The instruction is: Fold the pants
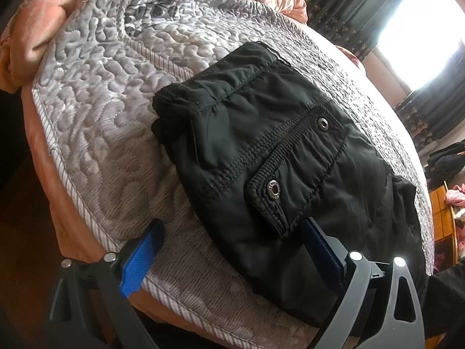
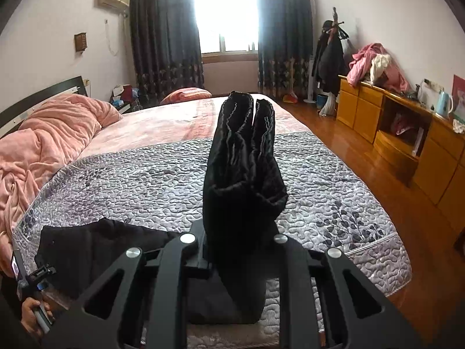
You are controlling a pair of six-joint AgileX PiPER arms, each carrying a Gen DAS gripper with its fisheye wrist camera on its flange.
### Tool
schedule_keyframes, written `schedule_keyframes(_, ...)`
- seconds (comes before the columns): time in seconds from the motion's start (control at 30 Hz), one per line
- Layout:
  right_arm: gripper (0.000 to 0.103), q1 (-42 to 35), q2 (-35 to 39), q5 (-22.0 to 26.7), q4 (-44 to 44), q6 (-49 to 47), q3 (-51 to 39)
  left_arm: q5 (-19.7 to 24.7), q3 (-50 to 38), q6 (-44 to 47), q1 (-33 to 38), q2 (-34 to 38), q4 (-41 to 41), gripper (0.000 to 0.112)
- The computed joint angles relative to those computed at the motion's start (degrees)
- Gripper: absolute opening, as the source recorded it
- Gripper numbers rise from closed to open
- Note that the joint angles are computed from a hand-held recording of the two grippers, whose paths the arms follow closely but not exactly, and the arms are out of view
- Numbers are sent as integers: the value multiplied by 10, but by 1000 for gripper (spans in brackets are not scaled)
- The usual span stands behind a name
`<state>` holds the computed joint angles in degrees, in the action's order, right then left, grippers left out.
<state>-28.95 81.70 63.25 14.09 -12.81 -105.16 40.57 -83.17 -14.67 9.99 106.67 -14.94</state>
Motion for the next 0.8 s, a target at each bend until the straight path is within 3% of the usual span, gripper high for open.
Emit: schedule_keyframes(0.8,18,148,10,-21,-150,51,-7,-2,1,24,8,4,-21,96)
